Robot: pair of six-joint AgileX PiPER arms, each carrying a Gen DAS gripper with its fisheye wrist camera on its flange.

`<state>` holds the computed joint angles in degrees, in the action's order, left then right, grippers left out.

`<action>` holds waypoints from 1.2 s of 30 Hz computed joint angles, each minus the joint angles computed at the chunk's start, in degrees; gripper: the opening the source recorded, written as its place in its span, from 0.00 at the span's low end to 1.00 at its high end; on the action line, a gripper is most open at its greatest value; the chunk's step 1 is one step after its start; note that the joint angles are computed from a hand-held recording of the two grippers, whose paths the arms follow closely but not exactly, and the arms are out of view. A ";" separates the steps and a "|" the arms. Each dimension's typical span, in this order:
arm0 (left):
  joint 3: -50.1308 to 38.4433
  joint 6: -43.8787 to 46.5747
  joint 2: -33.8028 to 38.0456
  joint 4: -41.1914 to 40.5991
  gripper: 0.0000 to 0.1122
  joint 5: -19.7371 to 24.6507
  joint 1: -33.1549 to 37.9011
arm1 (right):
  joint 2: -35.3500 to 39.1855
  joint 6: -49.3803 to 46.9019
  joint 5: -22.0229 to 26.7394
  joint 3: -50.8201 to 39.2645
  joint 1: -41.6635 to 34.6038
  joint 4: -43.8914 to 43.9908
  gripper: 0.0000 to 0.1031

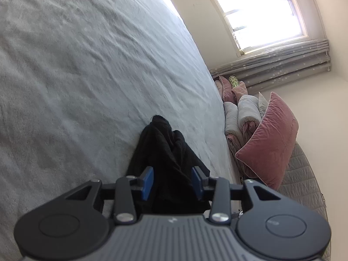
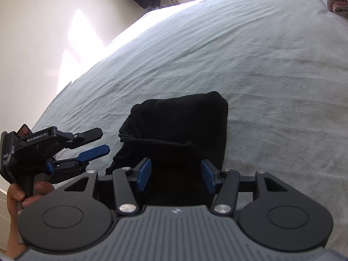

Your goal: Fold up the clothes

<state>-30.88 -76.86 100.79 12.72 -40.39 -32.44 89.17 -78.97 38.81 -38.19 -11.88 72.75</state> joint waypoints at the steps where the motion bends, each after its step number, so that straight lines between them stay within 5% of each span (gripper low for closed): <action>1: -0.07 -0.12 0.04 0.24 0.36 0.07 -0.11 | 0.67 -1.34 -0.35 0.46 0.15 1.26 0.54; 3: -0.18 -0.37 0.10 0.75 0.37 0.19 -0.17 | 1.03 -5.26 -0.49 1.82 0.72 4.95 0.49; 6: -0.16 -1.90 0.48 2.67 0.40 -0.75 0.39 | 0.58 -9.34 2.09 3.28 0.98 7.83 0.16; 9: -0.06 -3.63 0.99 4.54 0.44 -1.74 1.27 | 0.04 -11.52 6.75 4.23 0.57 8.14 0.04; 22: -0.61 -1.65 0.30 6.72 0.46 0.69 1.19 | -1.62 1.77 17.67 -0.16 8.51 -10.35 0.17; 23: -0.57 -0.73 -0.18 6.42 0.46 1.49 0.81 | -2.49 1.82 17.96 -0.19 7.88 -10.59 0.20; 25: -0.10 2.15 -1.69 4.99 0.45 3.39 -0.28 | -3.27 1.91 18.27 -0.62 5.77 -10.14 0.44; 31: 2.69 12.72 -6.22 -2.93 0.45 7.09 -4.63 | -3.28 5.91 11.61 -4.39 4.62 -9.40 0.44; 36: 1.74 26.79 -7.90 -14.03 0.39 12.21 -10.23 | 0.78 15.62 1.80 -11.83 12.14 -10.27 0.44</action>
<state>-29.14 -50.07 92.89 -1.31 -28.18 -42.67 89.95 -63.35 40.61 -50.01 0.25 62.49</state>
